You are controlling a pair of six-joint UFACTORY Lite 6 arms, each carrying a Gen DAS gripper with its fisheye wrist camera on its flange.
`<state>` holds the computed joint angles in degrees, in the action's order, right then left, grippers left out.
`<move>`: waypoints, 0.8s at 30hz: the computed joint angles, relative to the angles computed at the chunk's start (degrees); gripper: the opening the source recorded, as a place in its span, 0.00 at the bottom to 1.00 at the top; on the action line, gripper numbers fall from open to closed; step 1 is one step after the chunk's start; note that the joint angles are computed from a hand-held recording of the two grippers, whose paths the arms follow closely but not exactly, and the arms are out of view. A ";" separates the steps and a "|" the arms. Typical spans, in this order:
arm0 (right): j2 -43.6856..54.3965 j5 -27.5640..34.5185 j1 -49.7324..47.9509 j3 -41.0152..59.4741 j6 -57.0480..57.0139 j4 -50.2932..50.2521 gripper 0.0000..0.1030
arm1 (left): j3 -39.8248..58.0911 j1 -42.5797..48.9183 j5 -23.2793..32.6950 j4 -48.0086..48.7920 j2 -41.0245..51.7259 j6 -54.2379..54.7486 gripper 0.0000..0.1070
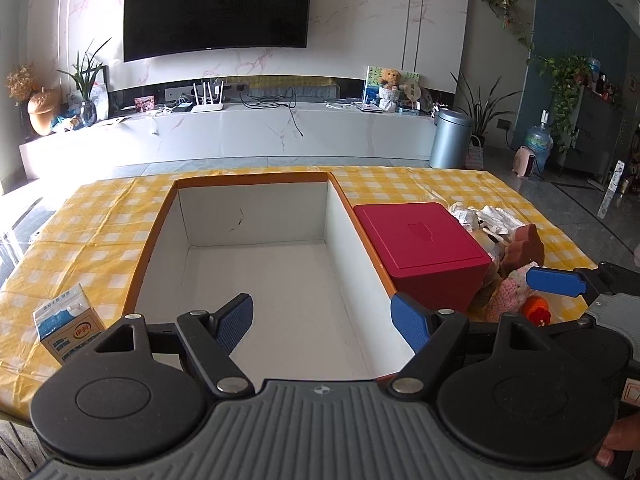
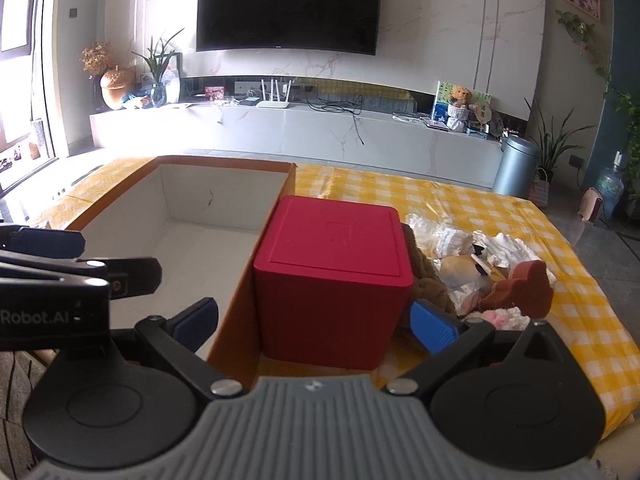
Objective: Organize soft objects
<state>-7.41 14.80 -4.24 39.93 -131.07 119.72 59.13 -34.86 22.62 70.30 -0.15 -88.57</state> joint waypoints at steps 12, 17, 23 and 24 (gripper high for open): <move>15.63 5.26 -21.18 22.35 63.07 -59.87 0.98 | 6.37 0.52 -1.46 -10.63 2.83 12.88 0.86; 37.14 9.02 -22.78 45.63 93.05 -84.87 0.98 | 7.16 1.64 -5.47 -16.14 2.14 18.53 0.86; 44.97 13.64 -22.30 50.33 92.94 -71.15 0.97 | 8.93 -0.31 -3.83 -12.92 4.17 16.40 0.86; 46.10 15.02 -22.42 50.77 93.66 -69.25 0.95 | 9.24 -0.06 -4.24 -15.25 4.52 18.39 0.86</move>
<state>38.69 29.82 -26.67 90.70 -37.41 50.47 68.38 -34.92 18.39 55.04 4.37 -70.18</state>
